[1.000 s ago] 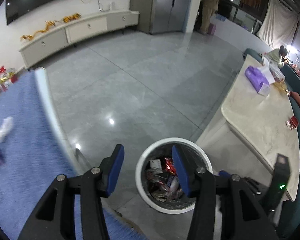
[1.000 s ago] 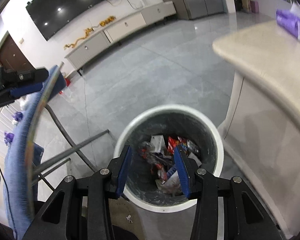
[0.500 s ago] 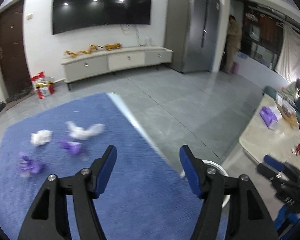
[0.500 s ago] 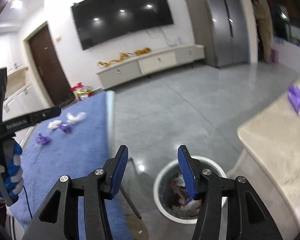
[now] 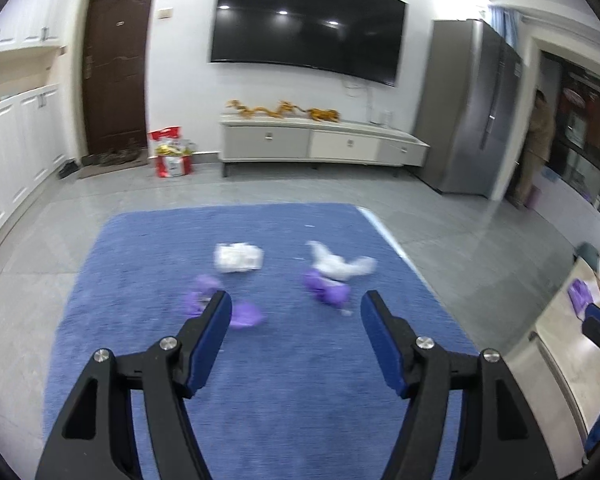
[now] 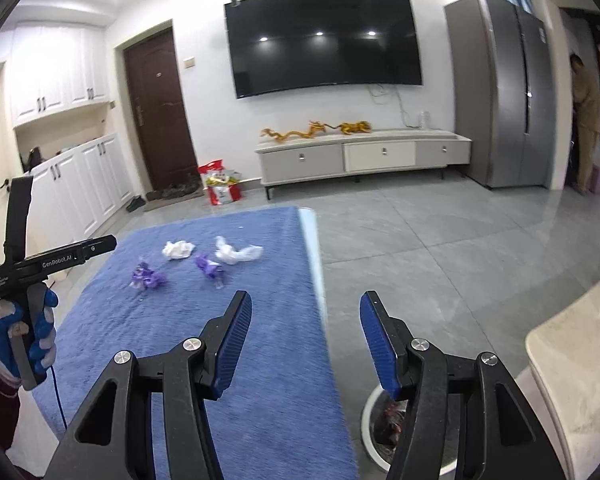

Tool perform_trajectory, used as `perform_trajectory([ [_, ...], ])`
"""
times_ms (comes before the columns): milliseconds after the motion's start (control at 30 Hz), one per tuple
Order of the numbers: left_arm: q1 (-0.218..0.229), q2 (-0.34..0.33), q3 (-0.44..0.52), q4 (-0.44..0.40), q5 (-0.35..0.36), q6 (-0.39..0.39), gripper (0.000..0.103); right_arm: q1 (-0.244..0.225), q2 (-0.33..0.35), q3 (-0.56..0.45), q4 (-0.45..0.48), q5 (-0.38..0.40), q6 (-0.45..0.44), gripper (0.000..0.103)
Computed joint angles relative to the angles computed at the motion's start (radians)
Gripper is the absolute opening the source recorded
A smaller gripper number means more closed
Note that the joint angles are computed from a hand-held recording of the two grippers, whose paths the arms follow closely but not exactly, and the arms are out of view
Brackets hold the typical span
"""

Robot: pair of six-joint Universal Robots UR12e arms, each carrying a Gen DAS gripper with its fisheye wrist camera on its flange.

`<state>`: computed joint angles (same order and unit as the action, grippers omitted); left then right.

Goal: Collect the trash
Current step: 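Move both open tools back to the remaining trash on the rug, then grasp the white tissue with the left tool while the right grasps the clear plastic bag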

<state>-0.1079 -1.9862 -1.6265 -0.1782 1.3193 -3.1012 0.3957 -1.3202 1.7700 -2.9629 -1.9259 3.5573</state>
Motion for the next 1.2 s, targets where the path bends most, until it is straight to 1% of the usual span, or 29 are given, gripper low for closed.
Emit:
perform_trajectory([
  [133, 0.028, -0.009, 0.003, -0.007, 0.021, -0.033, 0.066, -0.003, 0.027, -0.039, 0.015, 0.036, -0.032, 0.056],
  [267, 0.049, -0.034, 0.026, -0.034, 0.044, -0.065, 0.066, -0.011, 0.066, -0.091, 0.031, 0.085, -0.074, 0.056],
  [400, 0.06, -0.068, 0.06, -0.061, 0.059, -0.073, 0.066, -0.026, 0.124, -0.166, 0.069, 0.148, -0.102, 0.056],
  [500, 0.063, -0.101, 0.111, -0.1, 0.059, -0.05, 0.066, -0.04, 0.172, -0.227, 0.098, 0.195, -0.119, 0.056],
  [567, 0.063, -0.124, 0.155, -0.146, 0.047, -0.025, 0.066, -0.049, 0.208, -0.273, 0.12, 0.229, -0.125, 0.056],
  [633, 0.059, -0.159, 0.221, -0.211, 0.038, -0.002, 0.066, -0.058, 0.247, -0.326, 0.148, 0.259, -0.13, 0.056],
  [700, 0.054, -0.196, 0.296, -0.297, 0.014, 0.026, 0.066, -0.068, 0.289, -0.384, 0.177, 0.293, -0.13, 0.056],
  [733, 0.047, -0.223, 0.347, -0.346, 0.014, 0.03, 0.066, -0.074, 0.31, -0.411, 0.187, 0.315, -0.124, 0.056],
  [767, 0.045, -0.237, 0.374, -0.372, 0.01, 0.034, 0.066, -0.08, 0.331, -0.443, 0.199, 0.339, -0.117, 0.056],
  [800, 0.041, -0.263, 0.423, -0.429, -0.007, 0.046, 0.066, -0.085, 0.353, -0.475, 0.216, 0.362, -0.114, 0.056],
  [933, 0.027, -0.331, 0.54, -0.558, -0.008, 0.065, 0.066, -0.1, 0.434, -0.593, 0.297, 0.438, -0.104, 0.056],
  [1067, 0.013, -0.386, 0.623, -0.644, 0.036, 0.073, 0.066, -0.103, 0.503, -0.694, 0.393, 0.471, -0.119, 0.056],
  [1100, 0.01, -0.401, 0.647, -0.678, 0.045, 0.077, 0.066, -0.103, 0.514, -0.71, 0.414, 0.476, -0.124, 0.056],
  [1200, 0.003, -0.431, 0.692, -0.733, 0.068, 0.089, 0.066, -0.104, 0.544, -0.749, 0.468, 0.496, -0.133, 0.056],
])
